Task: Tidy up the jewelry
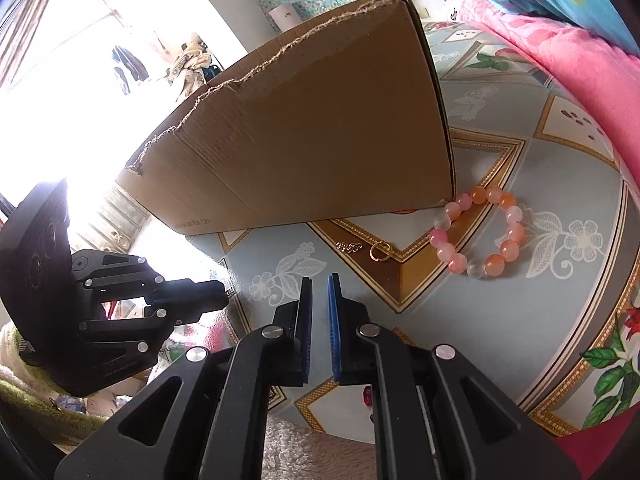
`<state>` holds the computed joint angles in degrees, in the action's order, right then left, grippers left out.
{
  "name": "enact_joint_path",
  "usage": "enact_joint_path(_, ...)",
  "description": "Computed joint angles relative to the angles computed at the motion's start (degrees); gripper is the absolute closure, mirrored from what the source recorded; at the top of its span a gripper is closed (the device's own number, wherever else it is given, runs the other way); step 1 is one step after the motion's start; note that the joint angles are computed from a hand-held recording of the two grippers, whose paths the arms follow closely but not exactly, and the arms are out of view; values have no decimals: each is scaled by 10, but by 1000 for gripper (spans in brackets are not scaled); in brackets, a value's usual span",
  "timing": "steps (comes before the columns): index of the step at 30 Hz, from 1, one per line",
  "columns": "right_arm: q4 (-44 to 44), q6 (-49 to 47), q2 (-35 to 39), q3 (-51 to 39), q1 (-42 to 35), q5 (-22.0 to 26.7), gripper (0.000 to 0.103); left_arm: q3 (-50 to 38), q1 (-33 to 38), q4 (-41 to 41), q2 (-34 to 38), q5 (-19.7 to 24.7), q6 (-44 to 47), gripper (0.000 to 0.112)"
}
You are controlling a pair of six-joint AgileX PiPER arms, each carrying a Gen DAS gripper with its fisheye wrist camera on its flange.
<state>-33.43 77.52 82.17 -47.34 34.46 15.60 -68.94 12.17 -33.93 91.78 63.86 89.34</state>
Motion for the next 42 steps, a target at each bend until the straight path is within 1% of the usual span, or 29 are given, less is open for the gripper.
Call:
enact_joint_path(2,-60,48,-7,3,12,14,95,-7,2,5,-3,2,-23,108)
enact_joint_path(3,-78,60,-8,4,17,17,95,-5,1,6,-7,-3,-32,108)
enact_joint_path(5,-93,63,-4,-5,28,45,95,-4,-2,6,-12,-8,-51,108)
enact_joint_path(8,-80,31,2,-16,31,67,94,-6,-9,1,-12,-13,-81,108)
enact_joint_path(9,-82,28,4,-20,31,77,90,-5,-11,0,-12,-17,-87,108)
enact_joint_path(11,-97,28,8,-25,31,88,85,-1,-17,2,-14,-25,-101,108)
enact_joint_path(14,-109,29,22,-42,30,88,85,-4,-19,9,-10,-27,-120,108)
enact_joint_path(17,-94,16,40,-61,28,91,85,-12,-13,11,-2,-23,-127,108)
enact_joint_path(22,-128,59,78,-102,56,163,85,-26,-5,-2,16,-15,-125,108)
enact_joint_path(28,-126,50,107,-145,72,221,85,-40,17,-20,37,7,-97,108)
enact_joint_path(31,-116,36,114,-159,77,243,87,-43,23,-35,45,19,-89,108)
enact_joint_path(33,-105,21,118,-169,74,257,92,-41,27,-44,49,24,-78,108)
enact_joint_path(36,-92,10,116,-171,68,257,98,-33,31,-53,48,25,-61,108)
enact_joint_path(38,-84,0,118,-176,66,262,99,-28,34,-60,47,29,-56,108)
enact_joint_path(39,-81,-1,114,-174,64,259,100,-27,36,-63,46,30,-54,108)
enact_joint_path(42,-76,-2,99,-163,61,248,101,-21,45,-74,41,35,-43,108)
